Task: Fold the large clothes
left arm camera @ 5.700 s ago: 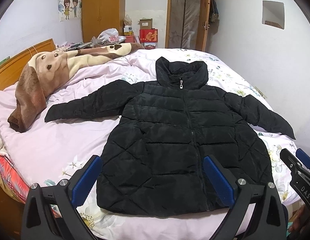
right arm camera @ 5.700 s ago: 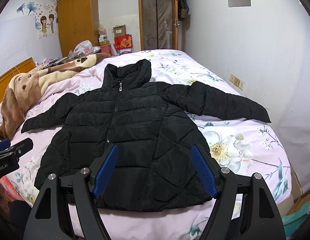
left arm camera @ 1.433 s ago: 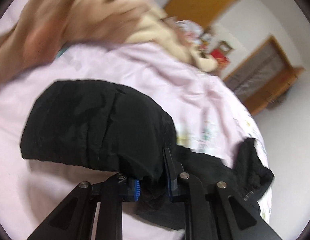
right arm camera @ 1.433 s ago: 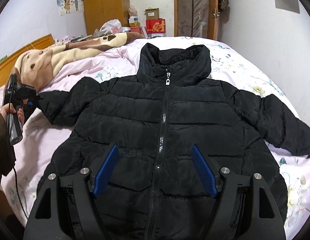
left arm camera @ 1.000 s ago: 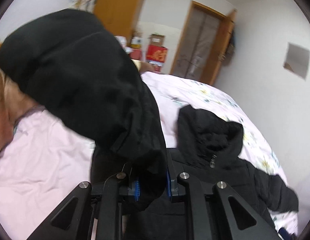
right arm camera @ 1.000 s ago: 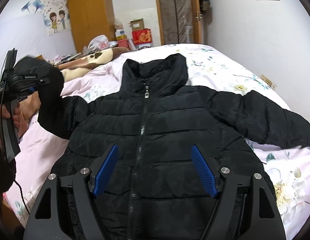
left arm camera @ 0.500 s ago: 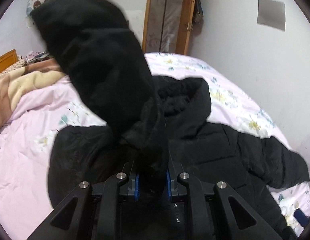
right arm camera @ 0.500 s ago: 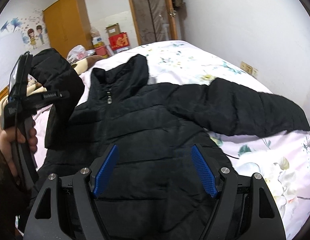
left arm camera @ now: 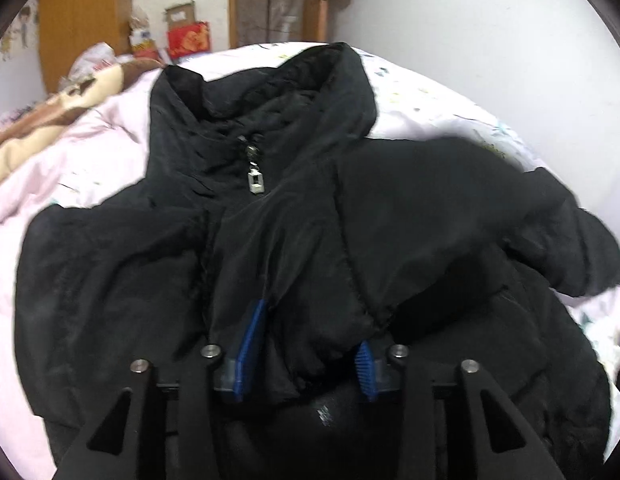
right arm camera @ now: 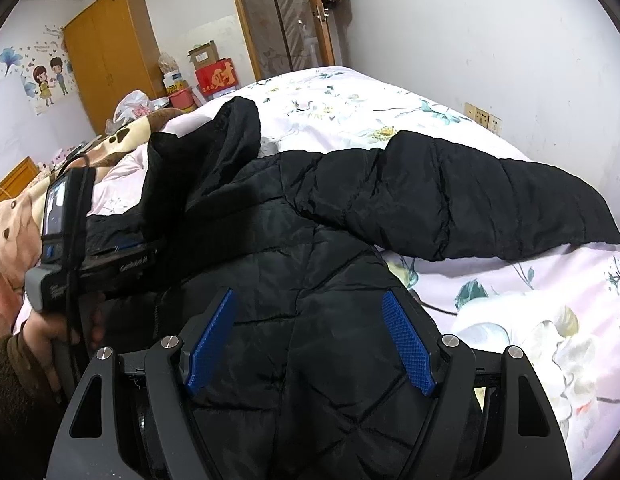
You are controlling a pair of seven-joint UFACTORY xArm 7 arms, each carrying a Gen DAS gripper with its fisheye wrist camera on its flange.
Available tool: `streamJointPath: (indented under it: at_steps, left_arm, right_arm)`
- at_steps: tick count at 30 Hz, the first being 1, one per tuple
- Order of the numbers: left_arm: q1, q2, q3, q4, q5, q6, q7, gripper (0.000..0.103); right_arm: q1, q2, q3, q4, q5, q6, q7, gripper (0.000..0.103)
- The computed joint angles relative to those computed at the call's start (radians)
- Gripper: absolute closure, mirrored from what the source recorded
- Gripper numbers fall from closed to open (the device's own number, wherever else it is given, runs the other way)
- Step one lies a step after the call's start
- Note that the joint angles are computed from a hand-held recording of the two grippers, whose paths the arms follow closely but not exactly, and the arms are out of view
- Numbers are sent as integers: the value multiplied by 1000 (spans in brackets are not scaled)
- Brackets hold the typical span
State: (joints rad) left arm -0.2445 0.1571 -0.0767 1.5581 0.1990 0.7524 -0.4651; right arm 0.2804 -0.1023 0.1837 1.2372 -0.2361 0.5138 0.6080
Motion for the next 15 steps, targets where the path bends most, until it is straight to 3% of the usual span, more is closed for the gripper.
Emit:
streamJointPath:
  at_steps: [3,6,8,9,11,15]
  left_arm:
    - [49,-80,-21,-84,-208,-55,170,53]
    - [78,-171,-4,-155,-303,-99,241,43]
    - [102,-203,17,-164,-302,-101,222,43]
    - [100,-211,44,-158,-269,-85,193,42]
    - [154,-205,36,-124,-141,-20,109,42]
    - [201,-177,62,-97,-72,43,16,42]
  right_arm:
    - [3,60,-10,63,36,-13,-36,28]
    - [12,153,-22,165,41,-10,-70,28]
    - [25,220,-32,242,45,11,-96,28]
    - [31,261,-37,289,51,22,-105,28]
    - [36,357,-44,401,108,52,-122,28]
    - [57,492,-55,568,179,135,-151,28]
